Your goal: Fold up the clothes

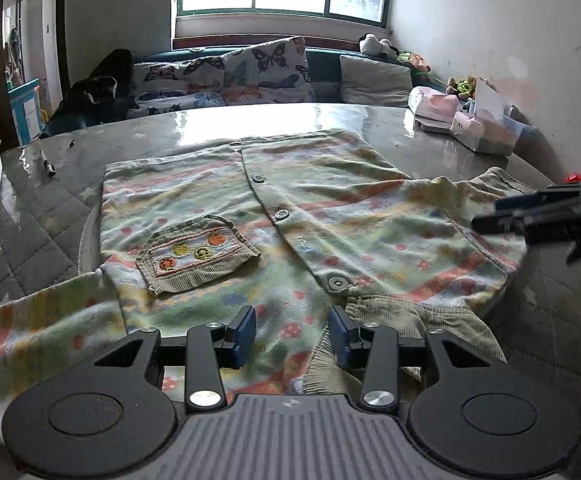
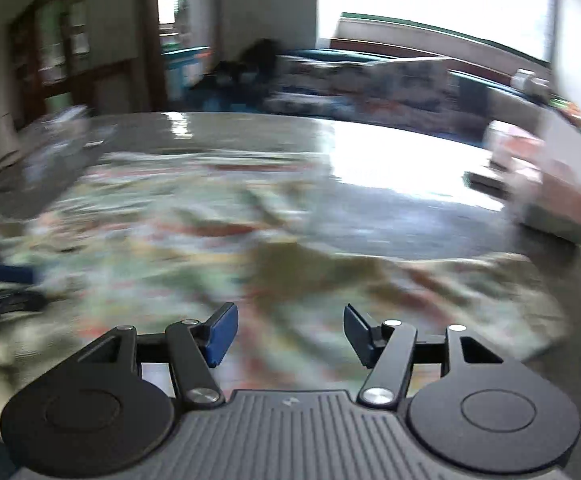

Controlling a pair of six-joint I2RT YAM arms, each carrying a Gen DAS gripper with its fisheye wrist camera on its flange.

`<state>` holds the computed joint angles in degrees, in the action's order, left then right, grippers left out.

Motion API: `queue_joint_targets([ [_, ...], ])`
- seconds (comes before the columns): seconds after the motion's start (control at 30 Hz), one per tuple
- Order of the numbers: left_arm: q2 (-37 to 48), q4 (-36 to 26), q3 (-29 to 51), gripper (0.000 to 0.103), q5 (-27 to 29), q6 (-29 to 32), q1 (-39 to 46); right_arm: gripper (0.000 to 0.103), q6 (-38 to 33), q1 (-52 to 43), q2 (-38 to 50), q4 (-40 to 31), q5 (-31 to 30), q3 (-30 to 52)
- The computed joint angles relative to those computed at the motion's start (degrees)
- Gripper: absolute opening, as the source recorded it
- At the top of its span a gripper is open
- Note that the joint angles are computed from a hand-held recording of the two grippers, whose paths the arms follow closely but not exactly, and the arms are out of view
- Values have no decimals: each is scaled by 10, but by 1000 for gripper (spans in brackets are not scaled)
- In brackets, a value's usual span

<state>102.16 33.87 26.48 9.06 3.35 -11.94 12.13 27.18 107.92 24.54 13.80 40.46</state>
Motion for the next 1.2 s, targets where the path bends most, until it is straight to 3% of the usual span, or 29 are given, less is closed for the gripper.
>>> queue_joint_targets([
  [0.33,1,-2,2,47,-5,-5,-3,60,-3,-122,26,44,62,-16],
  [0.43,2,0,1,47,-8,-5,-5,66,-7,-138,41,55,88,-11],
  [0.63,2,0,0,49,-8,0,-5,67,27,-178,45,75,58,-19],
  [0.7,2,2,-1,50,-6,3,-4,63,24,-178,39,78,54,-28],
  [0.83,3,7,-4,50,3,14,1,21,30,-178,21,65,55,-36],
  [0.87,4,7,-4,50,7,17,3,16,35,-179,16,63,55,-40],
  [0.97,2,6,-6,50,16,24,8,8,41,-179,4,71,60,-57],
  [1.2,-9,-6,-13,50,36,44,20,6,69,-146,-54,98,116,-131],
])
